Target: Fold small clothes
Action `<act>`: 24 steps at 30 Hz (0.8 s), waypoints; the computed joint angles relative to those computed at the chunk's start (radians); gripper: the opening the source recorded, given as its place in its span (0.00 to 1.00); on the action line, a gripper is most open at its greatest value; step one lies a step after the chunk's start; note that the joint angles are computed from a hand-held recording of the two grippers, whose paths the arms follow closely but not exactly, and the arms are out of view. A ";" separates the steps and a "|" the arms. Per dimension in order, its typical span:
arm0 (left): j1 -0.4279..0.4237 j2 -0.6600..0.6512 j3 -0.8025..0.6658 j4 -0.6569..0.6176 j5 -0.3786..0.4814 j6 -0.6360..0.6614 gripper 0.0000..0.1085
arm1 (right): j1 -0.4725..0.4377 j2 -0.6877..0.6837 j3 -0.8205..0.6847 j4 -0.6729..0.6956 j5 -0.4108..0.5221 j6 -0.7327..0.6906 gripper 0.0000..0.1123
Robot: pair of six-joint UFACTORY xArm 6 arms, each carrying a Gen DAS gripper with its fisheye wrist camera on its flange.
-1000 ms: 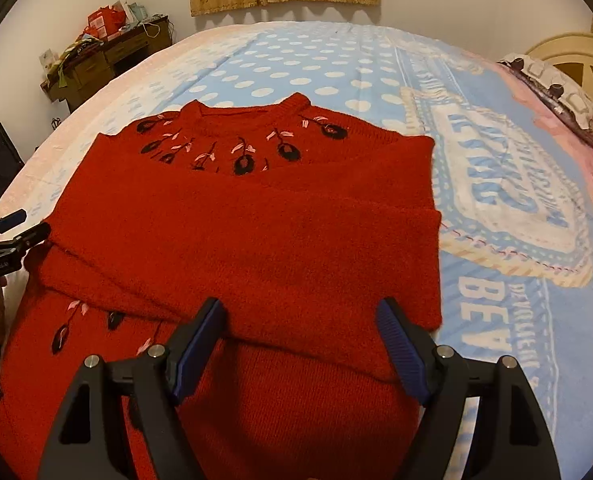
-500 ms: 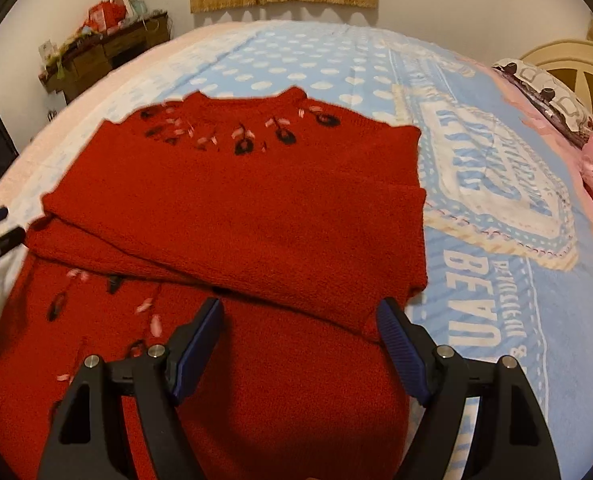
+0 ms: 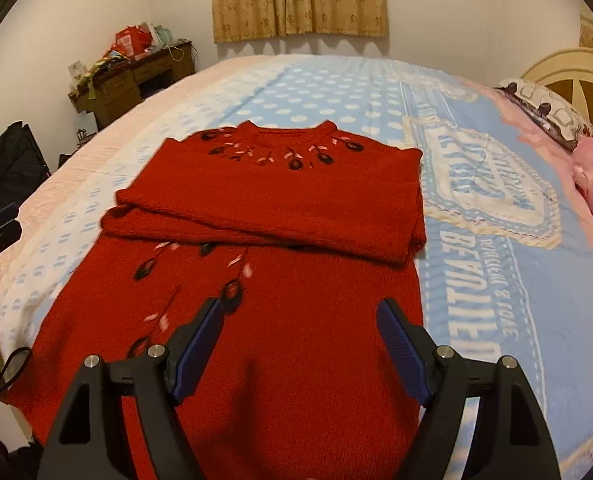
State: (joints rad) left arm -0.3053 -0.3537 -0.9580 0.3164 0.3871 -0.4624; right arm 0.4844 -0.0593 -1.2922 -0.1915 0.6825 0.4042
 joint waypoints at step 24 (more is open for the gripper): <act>-0.151 -0.334 0.305 -0.014 0.207 0.001 0.95 | 0.106 -0.316 0.311 -0.129 -0.003 0.195 0.71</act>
State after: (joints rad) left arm -0.4564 -0.6878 -0.6527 0.3022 0.5941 -0.4617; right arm 0.5904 -0.3751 -0.9808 -0.3203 0.6797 0.5992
